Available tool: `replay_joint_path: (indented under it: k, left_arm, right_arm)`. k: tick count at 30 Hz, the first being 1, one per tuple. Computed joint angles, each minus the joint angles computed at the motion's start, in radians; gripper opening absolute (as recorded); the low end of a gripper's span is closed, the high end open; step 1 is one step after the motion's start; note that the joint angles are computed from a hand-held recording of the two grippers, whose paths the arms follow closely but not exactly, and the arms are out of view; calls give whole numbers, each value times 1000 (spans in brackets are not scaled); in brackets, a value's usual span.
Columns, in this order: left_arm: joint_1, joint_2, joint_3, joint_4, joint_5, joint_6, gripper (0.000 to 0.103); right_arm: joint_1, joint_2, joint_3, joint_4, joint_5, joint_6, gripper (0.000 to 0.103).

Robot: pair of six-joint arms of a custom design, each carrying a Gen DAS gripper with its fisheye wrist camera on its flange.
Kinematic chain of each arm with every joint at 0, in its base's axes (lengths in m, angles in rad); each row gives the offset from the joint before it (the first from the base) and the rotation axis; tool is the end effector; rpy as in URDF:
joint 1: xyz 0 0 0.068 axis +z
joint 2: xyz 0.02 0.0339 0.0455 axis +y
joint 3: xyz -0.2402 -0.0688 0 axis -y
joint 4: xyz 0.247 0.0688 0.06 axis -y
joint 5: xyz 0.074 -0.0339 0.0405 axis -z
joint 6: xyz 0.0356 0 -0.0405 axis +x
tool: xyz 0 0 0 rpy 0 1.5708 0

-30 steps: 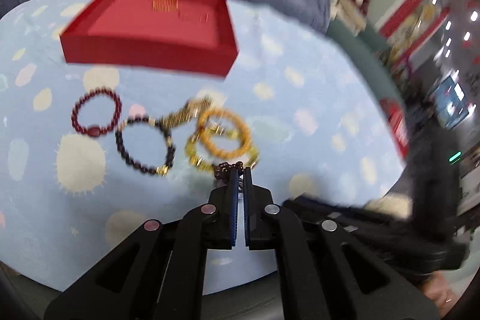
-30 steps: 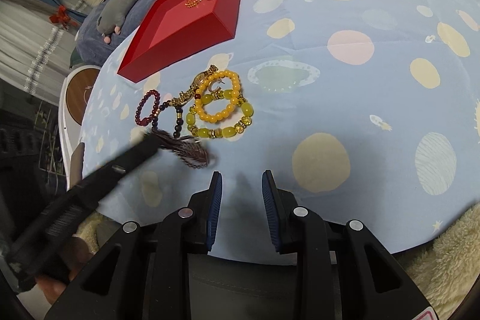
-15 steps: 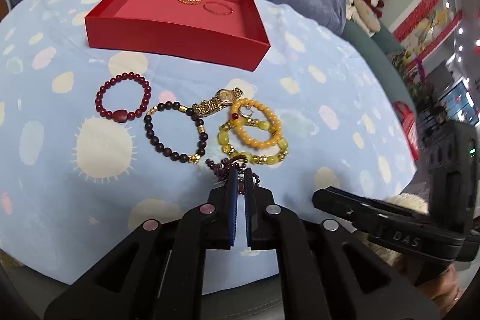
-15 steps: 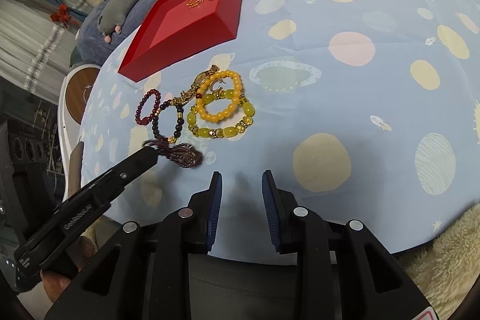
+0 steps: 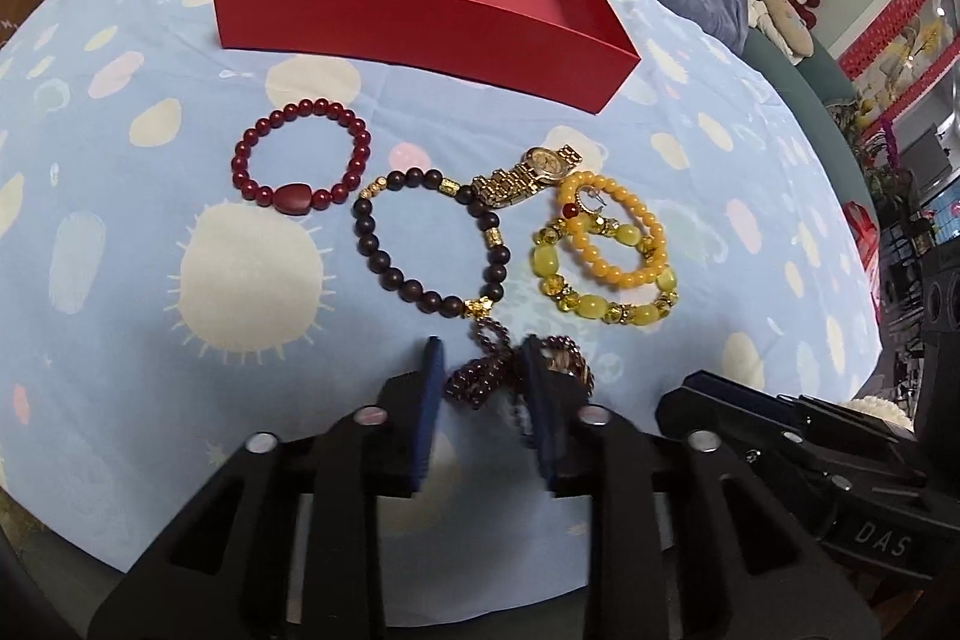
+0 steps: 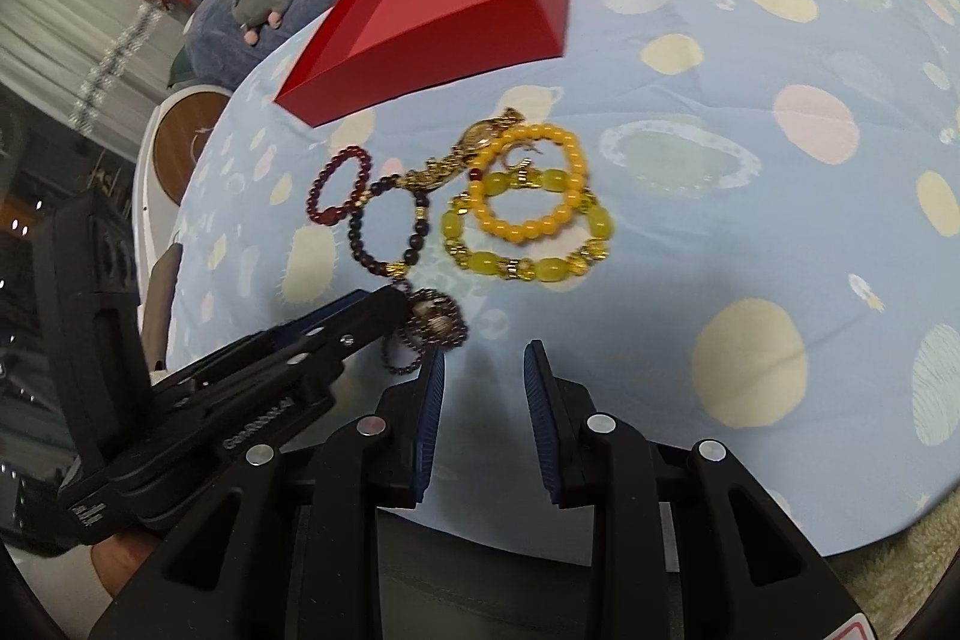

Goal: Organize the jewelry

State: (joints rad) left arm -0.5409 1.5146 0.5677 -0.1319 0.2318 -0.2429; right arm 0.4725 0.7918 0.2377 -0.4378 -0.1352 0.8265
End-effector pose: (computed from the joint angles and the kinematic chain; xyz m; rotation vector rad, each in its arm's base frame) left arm 0.2108 -0.1362 0.0921 0.4826 2.6793 -0.5538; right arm 0.1337 0.0737 0.1140 0.4204 2.6584 0.6297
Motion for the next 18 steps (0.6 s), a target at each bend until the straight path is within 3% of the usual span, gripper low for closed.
replay_joint_path:
  k: [2, 6, 10, 18]
  left_arm:
    - [-7, -8, -3, 2, 6, 16, 9]
    - [-7, -12, -6, 3, 9, 17, 4]
    - [13, -4, 1, -6, 25, 27, 4]
    - [36, 12, 13, -12, 41, 47, 4]
  right_arm:
    - [22, 40, 14, 32, 1, -7, 26]
    - [56, 127, 44, 85, 23, -23, 23]
    - [50, 237, 85, 137, 41, -80, 23]
    - [42, 400, 174, 182, 39, -233, 13]
